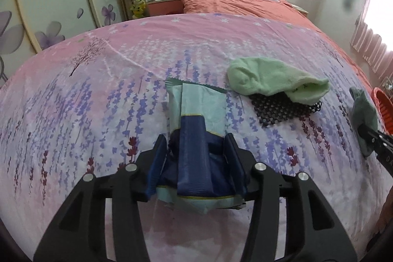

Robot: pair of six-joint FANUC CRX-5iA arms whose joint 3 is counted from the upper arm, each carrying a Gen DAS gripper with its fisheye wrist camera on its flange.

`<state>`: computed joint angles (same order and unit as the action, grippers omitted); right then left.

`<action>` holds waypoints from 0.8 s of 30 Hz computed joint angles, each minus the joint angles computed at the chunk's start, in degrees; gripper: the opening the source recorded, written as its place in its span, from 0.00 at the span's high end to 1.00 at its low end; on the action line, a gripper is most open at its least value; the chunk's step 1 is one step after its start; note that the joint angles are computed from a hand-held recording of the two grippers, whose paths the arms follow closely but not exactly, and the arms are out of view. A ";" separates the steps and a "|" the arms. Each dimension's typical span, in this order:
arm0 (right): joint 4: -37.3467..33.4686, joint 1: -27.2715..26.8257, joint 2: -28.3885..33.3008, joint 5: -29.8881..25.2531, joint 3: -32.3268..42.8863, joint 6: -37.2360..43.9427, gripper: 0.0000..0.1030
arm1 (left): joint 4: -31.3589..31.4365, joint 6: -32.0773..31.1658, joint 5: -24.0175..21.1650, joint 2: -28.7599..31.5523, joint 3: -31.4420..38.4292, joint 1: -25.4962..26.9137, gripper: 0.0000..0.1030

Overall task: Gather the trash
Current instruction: 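Carry the snack bag and green sock toward the orange basket with both tools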

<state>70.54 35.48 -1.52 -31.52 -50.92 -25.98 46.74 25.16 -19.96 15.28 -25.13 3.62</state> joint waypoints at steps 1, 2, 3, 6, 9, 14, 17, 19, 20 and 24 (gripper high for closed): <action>0.48 -0.39 -0.25 0.56 -0.30 -0.41 0.89 | -0.26 0.26 0.00 -0.05 0.04 0.08 0.51; 1.00 -0.79 -0.50 1.13 -0.61 -0.88 0.89 | -0.91 0.88 -0.25 -0.02 0.39 0.21 0.51; 1.55 -1.23 -0.75 1.69 -0.94 -1.32 0.89 | -1.13 1.14 -0.28 -0.05 0.44 0.25 0.51; 2.64 -2.14 -0.96 2.57 -1.43 -1.95 0.89 | -1.38 1.74 -0.60 0.00 0.66 0.52 0.48; 1.69 -1.52 -0.89 1.55 -1.31 -1.07 0.89 | -1.90 3.04 -0.68 -0.07 0.75 0.94 0.47; -3.15 2.25 1.13 -4.31 1.12 1.79 0.77 | -2.18 3.31 -0.84 -0.04 0.88 1.31 0.47; -3.54 2.38 0.98 -4.59 1.02 0.35 0.70 | -2.32 3.54 -0.89 -0.03 0.95 1.33 0.46; -2.37 1.56 0.44 -3.29 0.33 -0.78 0.70 | -1.66 3.08 -0.98 -0.08 0.73 1.41 0.46; -2.43 1.59 0.43 -3.37 0.31 -0.70 0.70 | -1.56 3.02 -0.99 -0.13 0.65 1.44 0.45; -2.65 1.62 0.29 -3.52 0.23 -0.36 0.70 | -1.32 2.87 -1.01 -0.16 0.52 1.37 0.44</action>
<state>67.89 37.10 -1.23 -35.04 -50.68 -26.34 45.42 28.03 -20.97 15.12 -24.61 4.99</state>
